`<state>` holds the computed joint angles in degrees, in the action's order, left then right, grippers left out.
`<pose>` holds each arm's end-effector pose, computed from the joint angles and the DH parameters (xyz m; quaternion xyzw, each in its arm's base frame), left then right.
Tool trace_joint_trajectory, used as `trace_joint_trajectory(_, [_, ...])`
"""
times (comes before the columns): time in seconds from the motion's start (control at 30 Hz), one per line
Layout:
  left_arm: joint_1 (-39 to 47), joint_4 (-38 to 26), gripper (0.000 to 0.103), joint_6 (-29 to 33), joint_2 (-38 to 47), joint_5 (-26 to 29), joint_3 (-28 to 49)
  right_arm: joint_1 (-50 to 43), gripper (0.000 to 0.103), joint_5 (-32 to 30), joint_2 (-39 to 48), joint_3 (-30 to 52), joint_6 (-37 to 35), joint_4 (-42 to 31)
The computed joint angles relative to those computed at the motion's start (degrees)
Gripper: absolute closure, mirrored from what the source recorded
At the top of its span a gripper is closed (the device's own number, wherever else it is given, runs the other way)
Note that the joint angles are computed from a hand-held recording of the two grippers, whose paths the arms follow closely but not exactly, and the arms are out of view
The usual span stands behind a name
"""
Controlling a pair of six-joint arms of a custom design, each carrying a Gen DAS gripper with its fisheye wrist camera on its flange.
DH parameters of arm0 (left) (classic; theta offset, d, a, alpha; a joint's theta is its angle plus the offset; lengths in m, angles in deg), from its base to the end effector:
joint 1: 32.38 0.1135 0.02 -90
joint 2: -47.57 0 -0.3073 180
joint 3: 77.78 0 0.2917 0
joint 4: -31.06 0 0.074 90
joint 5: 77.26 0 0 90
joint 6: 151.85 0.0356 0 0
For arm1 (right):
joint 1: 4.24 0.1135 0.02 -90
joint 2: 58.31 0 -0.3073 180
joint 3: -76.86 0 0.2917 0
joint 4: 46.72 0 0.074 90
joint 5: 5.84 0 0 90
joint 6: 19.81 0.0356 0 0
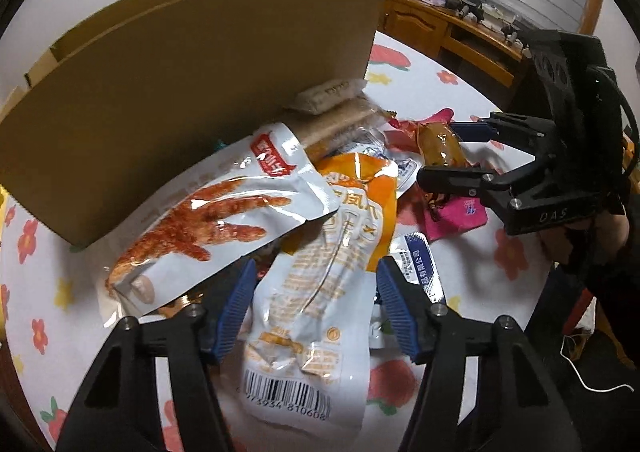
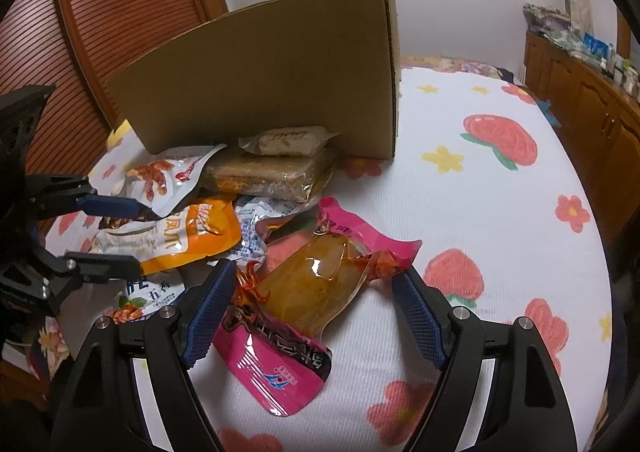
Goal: Organize snacks
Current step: 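Grasp the pink jelly pack with the right tool while the left tool grasps the white-orange pack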
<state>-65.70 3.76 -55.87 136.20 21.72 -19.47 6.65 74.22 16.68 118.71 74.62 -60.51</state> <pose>0.2668 -0.1820 0.1813 0.3425 0.8943 -0.1387 0.2523 0.2533 0.0550 0.1712 -0.0840 0.9234 0.1286 0.3517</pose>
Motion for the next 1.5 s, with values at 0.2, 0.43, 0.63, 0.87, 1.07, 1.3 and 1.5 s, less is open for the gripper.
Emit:
trace_joint_trajectory(0.2, [0.7,-2.7,0.038,-0.1,3.3,2.1,3.0,0.6,0.021,0.6,-0.1,-0.1,0.0,0.0])
trace_joint_trajectory(0.43, [0.7,-2.9,0.05,-0.4,1.2,3.2,1.4,0.7,0.021,0.6,-0.2,-0.4,0.2,0.4])
trace_joint_trajectory(0.63, [-0.2,-1.5,0.052,-2.1,-1.8,4.4,-0.1,1.0,0.021,1.0,-0.3,-0.4,0.3,0.2])
trace_joint_trajectory(0.87, [-1.9,3.4,0.052,-5.6,-5.6,2.8,-3.7,-1.9,0.021,-2.1,-0.9,1.0,0.1,-2.9])
trace_joint_trajectory(1.07, [-1.2,6.6,0.052,-7.8,-10.3,2.5,-6.9,-2.5,0.022,-3.0,-1.1,2.7,0.0,-4.7])
trace_joint_trajectory(1.3, [-0.2,7.6,0.052,-8.8,-14.5,1.6,-8.6,-0.4,0.024,-0.4,1.9,5.1,0.4,-5.6])
trace_joint_trajectory(1.5, [1.3,8.8,0.052,-8.7,-16.0,2.0,-9.9,0.7,0.034,1.6,2.4,5.4,-0.6,-6.8])
